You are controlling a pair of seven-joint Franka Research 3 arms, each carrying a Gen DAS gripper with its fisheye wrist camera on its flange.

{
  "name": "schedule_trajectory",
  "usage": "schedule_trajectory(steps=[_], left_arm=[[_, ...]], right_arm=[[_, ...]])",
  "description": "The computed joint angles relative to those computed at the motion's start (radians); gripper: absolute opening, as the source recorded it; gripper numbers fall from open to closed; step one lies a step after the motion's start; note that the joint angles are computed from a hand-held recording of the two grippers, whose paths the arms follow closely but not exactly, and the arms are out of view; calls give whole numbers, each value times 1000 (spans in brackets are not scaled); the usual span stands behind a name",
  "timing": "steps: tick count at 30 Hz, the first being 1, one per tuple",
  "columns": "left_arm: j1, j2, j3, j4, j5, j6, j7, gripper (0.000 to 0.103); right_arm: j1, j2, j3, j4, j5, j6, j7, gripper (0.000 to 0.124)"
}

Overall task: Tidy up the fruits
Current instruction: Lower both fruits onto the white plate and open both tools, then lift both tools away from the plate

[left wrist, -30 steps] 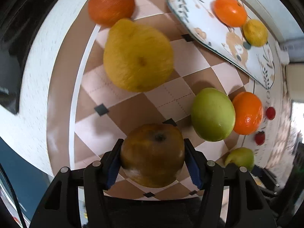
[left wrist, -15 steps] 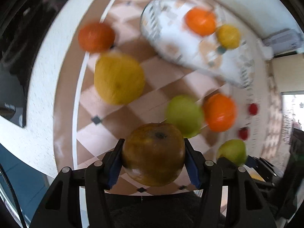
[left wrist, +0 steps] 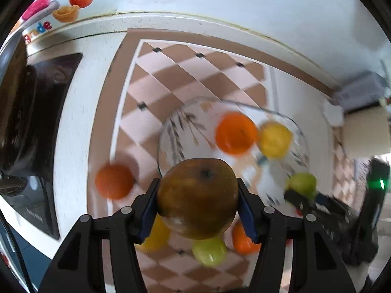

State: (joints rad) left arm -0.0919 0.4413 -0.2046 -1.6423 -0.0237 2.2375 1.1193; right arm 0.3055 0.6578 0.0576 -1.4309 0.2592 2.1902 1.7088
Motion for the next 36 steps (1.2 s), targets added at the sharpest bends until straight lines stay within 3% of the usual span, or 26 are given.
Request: schedule_trajectory(steps=[8, 14, 22, 26, 29, 32, 36], left_arm=[[-19, 270, 22, 359, 56, -158, -16, 56], [-34, 379, 20, 511, 65, -257, -5, 57], [-18, 428, 16, 582, 36, -323, -16, 58], [-13, 441, 16, 601, 31, -333, -1, 58], [-12, 419, 21, 583, 39, -314, 7, 84], [-14, 391, 27, 566, 48, -307, 1, 86], [-18, 292, 33, 446, 73, -257, -11, 86]], right_arm=[[30, 120, -12, 163, -55, -101, 14, 65], [26, 153, -10, 220, -55, -145, 20, 65], [36, 194, -16, 298, -71, -216, 34, 66], [52, 203, -17, 324, -80, -208, 52, 82], [52, 191, -17, 321, -80, -200, 60, 83], [49, 151, -17, 273, -75, -167, 64, 92], [61, 81, -25, 178, -90, -107, 74, 92]])
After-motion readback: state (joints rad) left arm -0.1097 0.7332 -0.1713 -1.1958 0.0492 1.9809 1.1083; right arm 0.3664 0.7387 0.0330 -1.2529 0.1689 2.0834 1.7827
